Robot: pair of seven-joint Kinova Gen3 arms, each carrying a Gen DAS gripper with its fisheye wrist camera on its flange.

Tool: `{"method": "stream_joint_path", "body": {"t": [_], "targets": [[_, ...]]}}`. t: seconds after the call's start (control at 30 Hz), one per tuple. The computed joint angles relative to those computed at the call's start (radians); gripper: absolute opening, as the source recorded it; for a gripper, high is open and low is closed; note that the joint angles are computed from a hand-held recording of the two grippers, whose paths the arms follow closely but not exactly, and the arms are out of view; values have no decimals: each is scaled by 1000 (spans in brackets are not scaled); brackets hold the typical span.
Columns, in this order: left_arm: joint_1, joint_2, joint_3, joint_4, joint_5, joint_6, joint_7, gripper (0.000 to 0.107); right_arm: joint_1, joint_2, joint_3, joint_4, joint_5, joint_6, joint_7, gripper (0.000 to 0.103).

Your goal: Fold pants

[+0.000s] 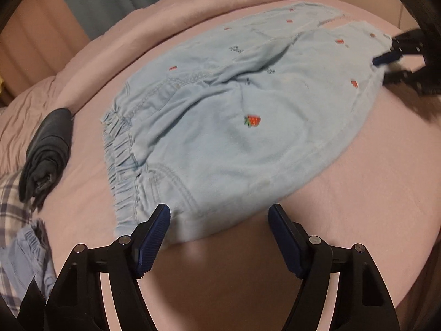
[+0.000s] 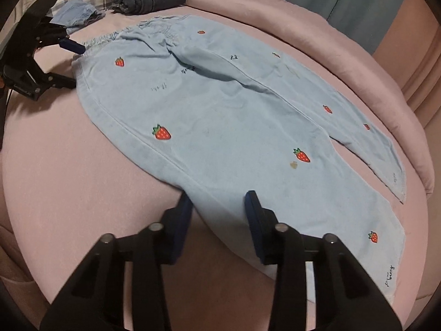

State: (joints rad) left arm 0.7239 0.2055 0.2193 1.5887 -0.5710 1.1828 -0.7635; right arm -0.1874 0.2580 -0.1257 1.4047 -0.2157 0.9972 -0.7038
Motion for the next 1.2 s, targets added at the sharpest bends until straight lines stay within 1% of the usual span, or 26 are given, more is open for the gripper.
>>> {"method": "stream_joint_path", "body": {"t": [0.07,0.13,0.2,0.23,0.27,0.3,0.33,0.4,0.47,0.57,0.6,0.63,0.7,0.73,0.77,0.8,0.83,0.87,0.93,0.97,1.0,1.03,1.07,1.1,1.13,1.2], "targets": [[40,24,-28,-11,-16,20,-8,75,20,8,-11,-20,-30,34,-2,30],[56,54,-20,-24,-75,34,37,75,48,33,-29,-59,-54,75,-41,29],[61,77,-25,-37,-112,33,71,75,98,49,-76,-85,-79,95,-79,26],[61,88,-34,-46,-116,28,80,74,141,60,-118,-103,-94,111,-100,25],[56,88,-38,-48,-114,12,79,53,172,67,-153,-114,-100,117,-113,23],[39,81,-23,-44,-106,-7,83,25,193,75,-171,-129,-111,128,-124,23],[41,85,-26,-55,-93,-9,83,23,198,82,-172,-144,-124,140,-128,21],[78,86,-39,-61,-116,20,79,16,189,76,-158,-148,-133,148,-123,20],[92,70,-35,-57,-120,41,86,15,186,60,-159,-139,-127,140,-104,19],[86,16,-23,-9,-101,24,120,15,202,32,-171,-116,-143,138,-58,17],[84,13,-15,0,-89,29,131,15,198,30,-154,-109,-156,143,-35,17],[79,19,-2,12,-78,39,137,15,175,29,-125,-102,-158,149,-27,17],[103,38,5,18,-101,64,148,15,105,34,-57,-69,-138,164,-28,18],[113,43,2,13,-109,74,155,15,65,29,-18,-43,-126,157,-17,18],[104,45,3,3,-101,78,152,15,19,18,25,-9,-113,137,0,21],[92,42,1,-9,-83,80,143,15,-11,11,57,6,-116,125,12,21],[78,34,0,-24,-55,84,132,15,-24,9,84,4,-135,128,8,24],[68,25,3,-38,-23,97,118,17,-27,23,104,-16,-160,146,-7,42],[56,-4,7,-45,17,116,110,19,7,49,113,-75,-200,217,-44,68],[56,-26,12,-34,24,113,124,21,52,53,99,-103,-241,252,-50,66],[52,-50,17,-23,33,102,141,27,99,50,82,-128,-281,288,-56,67],[45,-75,21,-13,37,85,169,32,145,43,78,-153,-322,308,-76,70],[36,-92,26,-6,35,62,200,44,176,40,90,-168,-363,313,-97,77],[40,-97,27,-2,29,45,226,55,209,37,120,-181,-399,301,-134,80],[26,-102,40,3,11,13,261,58,224,44,167,-189,-419,274,-174,83],[8,-98,44,2,0,-49,300,59,234,73,259,-202,-435,222,-256,82]]}}
